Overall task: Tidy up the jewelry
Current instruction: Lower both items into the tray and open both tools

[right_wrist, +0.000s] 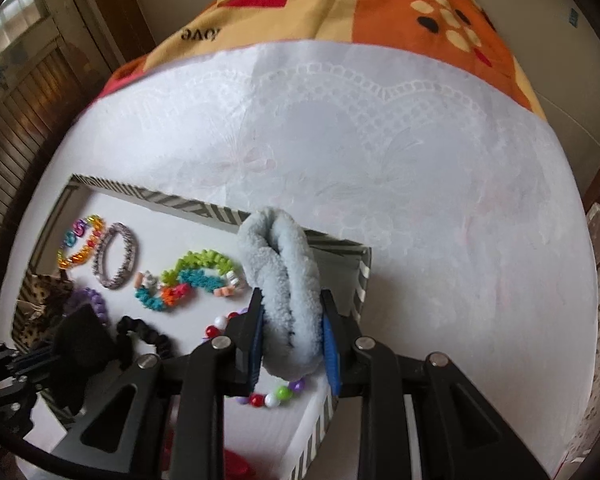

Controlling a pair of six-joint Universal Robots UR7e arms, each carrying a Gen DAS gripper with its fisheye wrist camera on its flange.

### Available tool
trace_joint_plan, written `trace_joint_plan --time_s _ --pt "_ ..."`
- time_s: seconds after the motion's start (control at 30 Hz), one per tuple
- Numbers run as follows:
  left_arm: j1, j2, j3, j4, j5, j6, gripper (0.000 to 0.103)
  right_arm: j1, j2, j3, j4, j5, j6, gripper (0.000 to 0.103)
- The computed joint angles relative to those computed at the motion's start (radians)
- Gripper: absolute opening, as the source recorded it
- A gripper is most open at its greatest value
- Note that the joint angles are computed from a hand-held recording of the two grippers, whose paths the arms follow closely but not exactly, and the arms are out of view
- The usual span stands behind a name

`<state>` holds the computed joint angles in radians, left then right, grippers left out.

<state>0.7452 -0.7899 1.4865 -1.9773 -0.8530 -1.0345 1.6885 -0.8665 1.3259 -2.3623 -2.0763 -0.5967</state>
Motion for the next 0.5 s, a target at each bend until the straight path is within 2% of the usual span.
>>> trace_joint_plan --time_s 0.07,0.13,0.23,0.37,0.5 --pt "-0.003 0.004 -0.006 0.010 0.006 0.000 0.001 -0.003 0.003 -0.003 -0.001 0.009 -0.002 0.030" --pt "-0.002 0.011 -0.015 0.022 0.007 -0.003 0.004 -0.003 -0.002 -0.001 0.004 0.021 0.000 0.039" --pt "-0.005 0.015 -0.026 0.044 0.010 -0.013 0.013 -0.003 -0.021 0.016 0.003 0.039 0.007 0.051" --pt "-0.017 0.005 -0.018 0.039 0.010 -0.014 0.021 -0.004 -0.075 0.062 -0.003 0.071 0.011 0.051" --pt "-0.035 -0.015 -0.006 0.062 0.019 -0.061 0.021 -0.001 -0.156 0.142 -0.036 0.096 0.010 0.052"
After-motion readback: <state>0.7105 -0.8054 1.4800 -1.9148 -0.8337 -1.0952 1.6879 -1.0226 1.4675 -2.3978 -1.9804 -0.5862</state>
